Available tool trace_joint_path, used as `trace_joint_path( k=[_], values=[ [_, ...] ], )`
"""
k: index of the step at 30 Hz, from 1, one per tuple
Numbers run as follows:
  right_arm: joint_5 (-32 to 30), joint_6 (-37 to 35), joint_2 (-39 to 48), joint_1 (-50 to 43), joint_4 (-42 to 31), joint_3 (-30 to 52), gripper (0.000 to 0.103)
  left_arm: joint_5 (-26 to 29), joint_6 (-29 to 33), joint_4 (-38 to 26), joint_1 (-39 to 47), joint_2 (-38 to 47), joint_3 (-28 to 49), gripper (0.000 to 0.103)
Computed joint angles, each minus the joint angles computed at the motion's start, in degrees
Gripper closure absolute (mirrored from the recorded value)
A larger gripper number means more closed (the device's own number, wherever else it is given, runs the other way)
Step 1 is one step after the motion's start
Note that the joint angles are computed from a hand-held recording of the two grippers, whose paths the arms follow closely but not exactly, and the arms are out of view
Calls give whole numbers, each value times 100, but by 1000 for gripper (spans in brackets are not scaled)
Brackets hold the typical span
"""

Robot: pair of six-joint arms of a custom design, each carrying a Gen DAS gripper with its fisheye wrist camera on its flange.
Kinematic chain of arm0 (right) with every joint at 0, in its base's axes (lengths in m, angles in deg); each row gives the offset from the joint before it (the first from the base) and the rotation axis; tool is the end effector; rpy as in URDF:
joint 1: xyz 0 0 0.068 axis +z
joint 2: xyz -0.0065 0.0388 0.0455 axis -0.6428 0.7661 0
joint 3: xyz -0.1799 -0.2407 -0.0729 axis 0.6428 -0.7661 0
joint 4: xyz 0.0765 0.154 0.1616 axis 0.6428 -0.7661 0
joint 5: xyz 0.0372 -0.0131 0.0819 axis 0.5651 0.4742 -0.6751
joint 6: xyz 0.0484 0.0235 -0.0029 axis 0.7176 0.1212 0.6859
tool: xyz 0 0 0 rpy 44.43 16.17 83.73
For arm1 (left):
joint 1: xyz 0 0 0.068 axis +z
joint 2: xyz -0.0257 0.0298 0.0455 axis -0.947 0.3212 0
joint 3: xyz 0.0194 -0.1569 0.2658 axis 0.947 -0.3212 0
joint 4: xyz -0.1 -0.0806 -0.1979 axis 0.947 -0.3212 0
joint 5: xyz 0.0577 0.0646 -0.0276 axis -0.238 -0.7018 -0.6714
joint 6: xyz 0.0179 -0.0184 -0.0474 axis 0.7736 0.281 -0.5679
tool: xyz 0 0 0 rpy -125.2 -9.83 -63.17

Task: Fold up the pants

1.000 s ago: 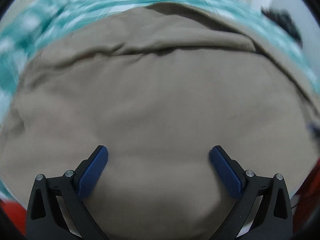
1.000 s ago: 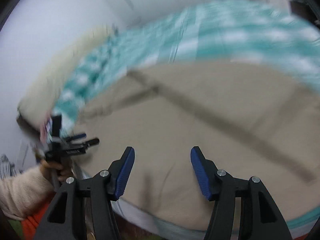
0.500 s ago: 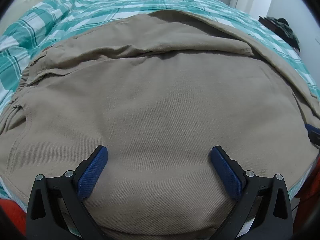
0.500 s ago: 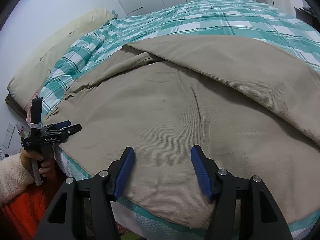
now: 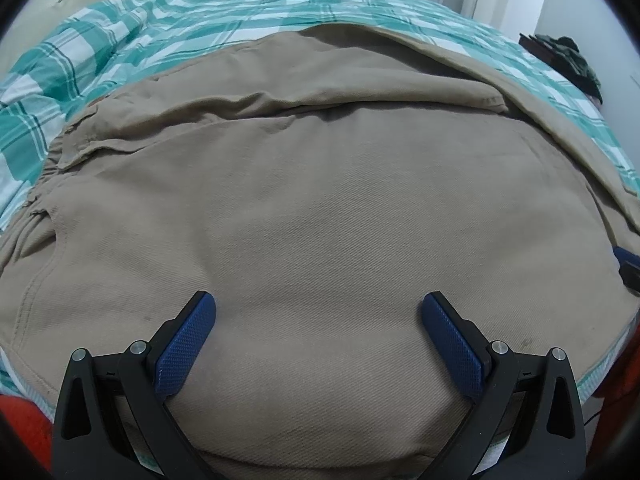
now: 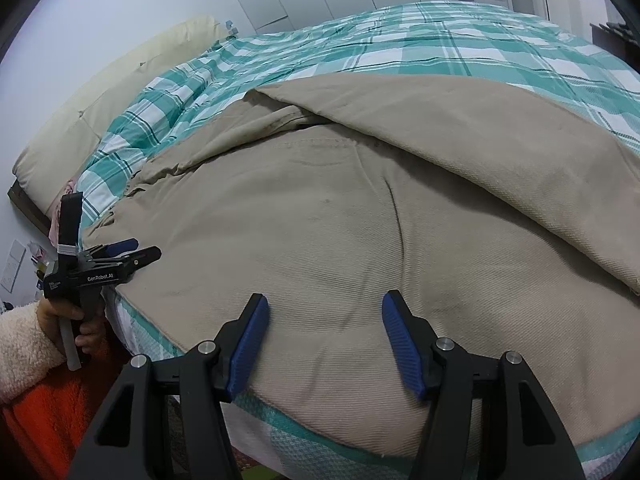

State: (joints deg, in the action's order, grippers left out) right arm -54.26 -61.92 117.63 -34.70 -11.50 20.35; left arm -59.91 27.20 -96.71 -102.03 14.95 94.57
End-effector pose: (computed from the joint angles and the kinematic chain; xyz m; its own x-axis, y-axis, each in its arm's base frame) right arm 0.2784 0.0451 0.1386 -0.7430 -0.3069 -0.5948 -0.5682 0.7588 0.3184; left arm 0.1538 -0.0774 0.1674 -0.8275 -0.2023 -0.5237 -0.2189 0.9753 -0.0307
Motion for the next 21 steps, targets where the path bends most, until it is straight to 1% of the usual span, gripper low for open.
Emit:
trace_joint_path(
  k=[7,10,13,15,16,19,21],
  values=[
    [103,-108,-81,93,276,-187,36,-116,-35,193,-66,-71,-129,1],
    [86,-159,-108,99,266,-192,33,-126,-30,227,-63,-80,-143,1],
    [89,-233,-167,95,181,-175,33,-109,-4,211,-38,-126,-141,1],
    [50,-268,-335,53,-75,-94,33,-65,-28,-43,-9,-234,-22,1],
    [-28,-250,-443,-3,-169,-77,33,-72,-92,-319,-13,-375,103,1],
    [-500,-40,-911,-436,-25,-272,33,-344,-210,-643,-86,-1078,198,1],
    [-462,43,-1005,-613,-35,-290,33,-434,-187,-724,77,-1357,241,1]
  ],
)
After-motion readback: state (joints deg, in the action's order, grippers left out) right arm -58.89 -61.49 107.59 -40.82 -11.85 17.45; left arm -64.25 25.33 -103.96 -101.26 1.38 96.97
